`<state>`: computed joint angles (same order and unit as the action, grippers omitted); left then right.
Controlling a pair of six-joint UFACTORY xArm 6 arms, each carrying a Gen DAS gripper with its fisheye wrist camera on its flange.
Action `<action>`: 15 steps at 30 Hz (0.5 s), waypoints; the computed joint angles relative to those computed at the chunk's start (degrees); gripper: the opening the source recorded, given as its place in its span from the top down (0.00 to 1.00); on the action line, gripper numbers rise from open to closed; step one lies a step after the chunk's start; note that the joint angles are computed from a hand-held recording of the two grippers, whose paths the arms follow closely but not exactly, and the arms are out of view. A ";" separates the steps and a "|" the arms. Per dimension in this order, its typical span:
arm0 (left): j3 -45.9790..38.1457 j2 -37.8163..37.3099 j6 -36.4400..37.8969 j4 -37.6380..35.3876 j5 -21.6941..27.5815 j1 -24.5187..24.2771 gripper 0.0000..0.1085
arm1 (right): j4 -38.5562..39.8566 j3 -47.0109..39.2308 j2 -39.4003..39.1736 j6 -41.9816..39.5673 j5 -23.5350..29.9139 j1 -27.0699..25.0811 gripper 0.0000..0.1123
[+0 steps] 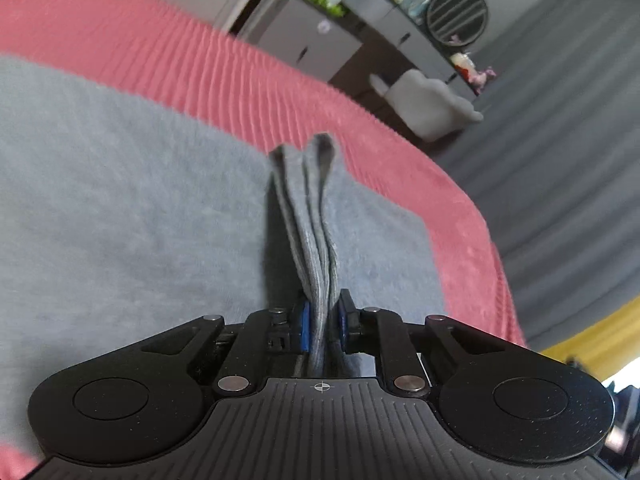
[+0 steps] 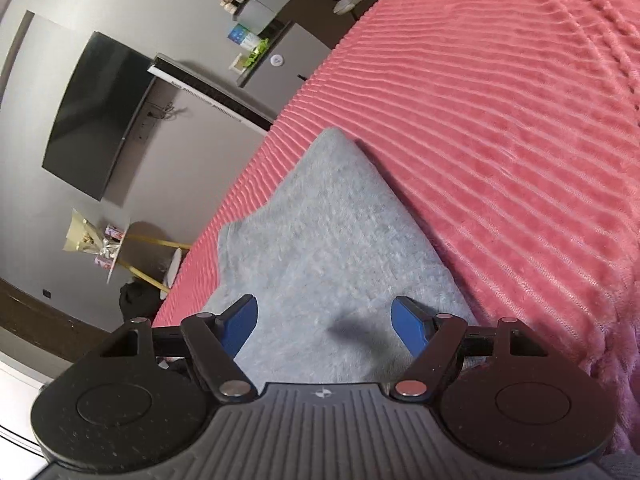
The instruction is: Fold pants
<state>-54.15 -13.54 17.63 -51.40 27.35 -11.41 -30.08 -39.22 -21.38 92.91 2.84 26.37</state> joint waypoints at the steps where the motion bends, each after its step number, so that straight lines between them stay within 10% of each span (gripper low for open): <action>1: 1.71 -1.82 0.12 1.61 -0.73 0.19 0.85 | -0.24 -0.01 0.01 -0.06 -0.05 -0.10 0.33; 8: 5.00 -4.75 -4.88 8.26 0.81 3.27 0.80 | 9.52 -0.62 1.72 -10.72 -0.92 1.52 0.33; 12: 0.96 -0.61 -6.45 6.45 -1.28 3.85 0.38 | 7.23 -0.40 1.66 -8.70 -2.06 0.96 0.30; 15: -5.25 6.00 -9.30 5.09 0.23 4.34 0.38 | 6.61 0.43 1.80 -7.02 -4.33 0.28 0.30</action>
